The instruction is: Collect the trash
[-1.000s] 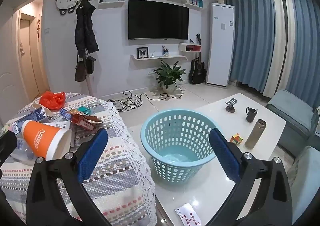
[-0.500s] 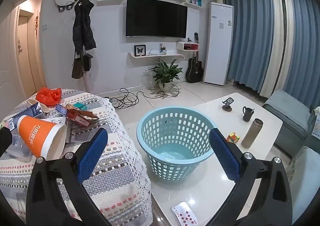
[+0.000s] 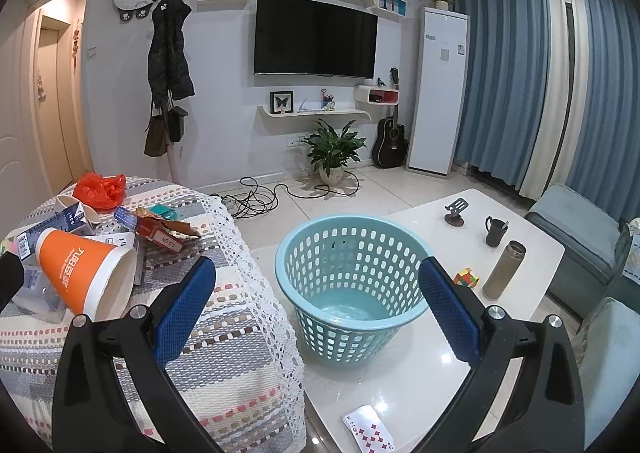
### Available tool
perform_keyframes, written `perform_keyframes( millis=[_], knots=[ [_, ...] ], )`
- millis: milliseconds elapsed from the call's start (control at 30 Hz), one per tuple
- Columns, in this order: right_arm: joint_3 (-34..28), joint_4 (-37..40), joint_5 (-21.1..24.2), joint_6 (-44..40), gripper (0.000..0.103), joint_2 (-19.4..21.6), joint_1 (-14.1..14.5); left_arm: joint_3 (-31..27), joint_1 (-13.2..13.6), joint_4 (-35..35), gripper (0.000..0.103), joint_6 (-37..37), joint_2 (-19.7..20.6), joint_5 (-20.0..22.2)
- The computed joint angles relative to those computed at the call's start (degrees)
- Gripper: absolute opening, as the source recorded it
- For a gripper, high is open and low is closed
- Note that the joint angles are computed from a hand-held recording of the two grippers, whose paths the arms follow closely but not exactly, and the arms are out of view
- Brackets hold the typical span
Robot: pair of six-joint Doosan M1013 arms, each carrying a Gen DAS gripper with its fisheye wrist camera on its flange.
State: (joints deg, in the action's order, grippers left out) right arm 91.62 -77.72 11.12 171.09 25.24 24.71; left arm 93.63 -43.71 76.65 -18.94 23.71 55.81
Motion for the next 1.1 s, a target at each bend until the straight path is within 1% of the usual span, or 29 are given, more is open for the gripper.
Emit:
perform_keyframes(
  millis=[133,767,1100],
  knots=[
    [0.07,-0.73,0.11,0.61,0.096,-0.05,0.15,0.01,0.0,0.0,0.096,0.05,0.01,0.01],
    [-0.1,2.45,-0.44,-2.9,0.096,-0.02,0.21,0.89,0.24,-0.31,0.096,-1.48,-0.5,-0.28],
    [-0.03,1.31,-0.94,-2.11,0.096,0.0,0.5,1.64,0.21,-0.69,0.095,-2.23,-1.1,0.32]
  ],
)
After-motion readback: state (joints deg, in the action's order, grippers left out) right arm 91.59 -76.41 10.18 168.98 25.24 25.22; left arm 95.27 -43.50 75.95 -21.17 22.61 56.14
